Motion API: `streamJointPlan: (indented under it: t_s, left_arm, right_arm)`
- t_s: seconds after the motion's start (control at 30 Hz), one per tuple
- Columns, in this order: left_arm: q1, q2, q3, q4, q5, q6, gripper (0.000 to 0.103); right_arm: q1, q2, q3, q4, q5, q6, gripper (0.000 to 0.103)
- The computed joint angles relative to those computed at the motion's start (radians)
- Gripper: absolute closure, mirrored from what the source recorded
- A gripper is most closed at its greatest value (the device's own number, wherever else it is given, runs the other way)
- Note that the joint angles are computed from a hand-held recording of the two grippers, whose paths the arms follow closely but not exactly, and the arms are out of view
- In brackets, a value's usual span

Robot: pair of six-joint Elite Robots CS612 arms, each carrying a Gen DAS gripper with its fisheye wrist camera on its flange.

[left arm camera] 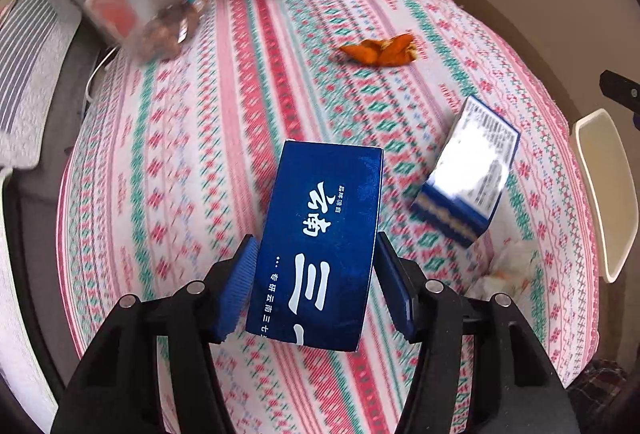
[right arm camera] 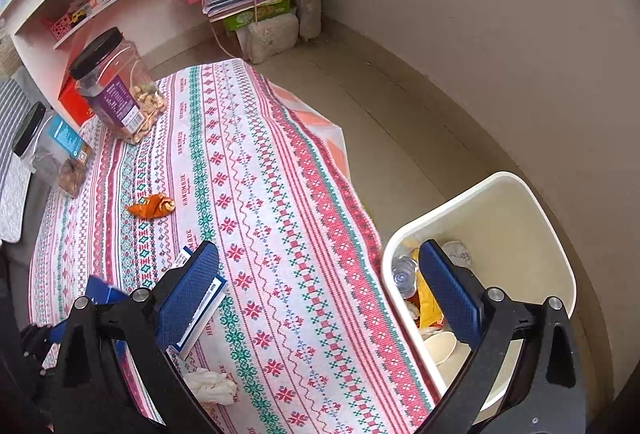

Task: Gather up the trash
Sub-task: 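Grasp the blue box with the left gripper and lift it, then grasp the second orange peel with right gripper while left gripper holds the blue box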

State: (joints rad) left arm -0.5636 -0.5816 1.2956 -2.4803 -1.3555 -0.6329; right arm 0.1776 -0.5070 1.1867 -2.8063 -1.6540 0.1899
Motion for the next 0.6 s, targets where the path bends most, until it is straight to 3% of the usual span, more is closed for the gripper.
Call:
streamJointPlan:
  t_s: [0.13, 0.2, 0.23, 0.3, 0.43, 0.53, 0.6]
  left_arm:
    - [0.003, -0.076, 0.143, -0.107, -0.020, -0.166, 0.045]
    - [-0.004, -0.108, 0.201, -0.164, 0.017, -0.206, 0.045]
    - [-0.009, -0.120, 0.220, -0.179, 0.045, -0.216, 0.046]
    - [-0.013, -0.137, 0.243, -0.209, 0.079, -0.209, 0.068]
    - [-0.007, -0.144, 0.252, -0.202, 0.138, -0.195, 0.071]
    - [0.030, -0.127, 0.244, -0.209, -0.001, -0.176, 0.069]
    - [0.048, -0.116, 0.241, -0.212, -0.054, -0.193, 0.069]
  right_arm:
    - [0.023, 0.027, -0.043, 0.007, 0.015, -0.052, 0.007]
    - [0.041, 0.053, -0.083, 0.012, 0.010, -0.146, 0.007]
    - [0.051, 0.069, -0.105, 0.009, 0.008, -0.216, 0.007]
    - [0.069, 0.107, -0.160, -0.002, -0.013, -0.348, 0.007]
    - [0.086, 0.183, -0.313, 0.127, 0.027, -0.503, 0.012]
    - [0.092, 0.226, -0.411, 0.227, 0.071, -0.552, 0.016]
    - [0.097, 0.251, -0.465, 0.274, 0.085, -0.573, 0.016]
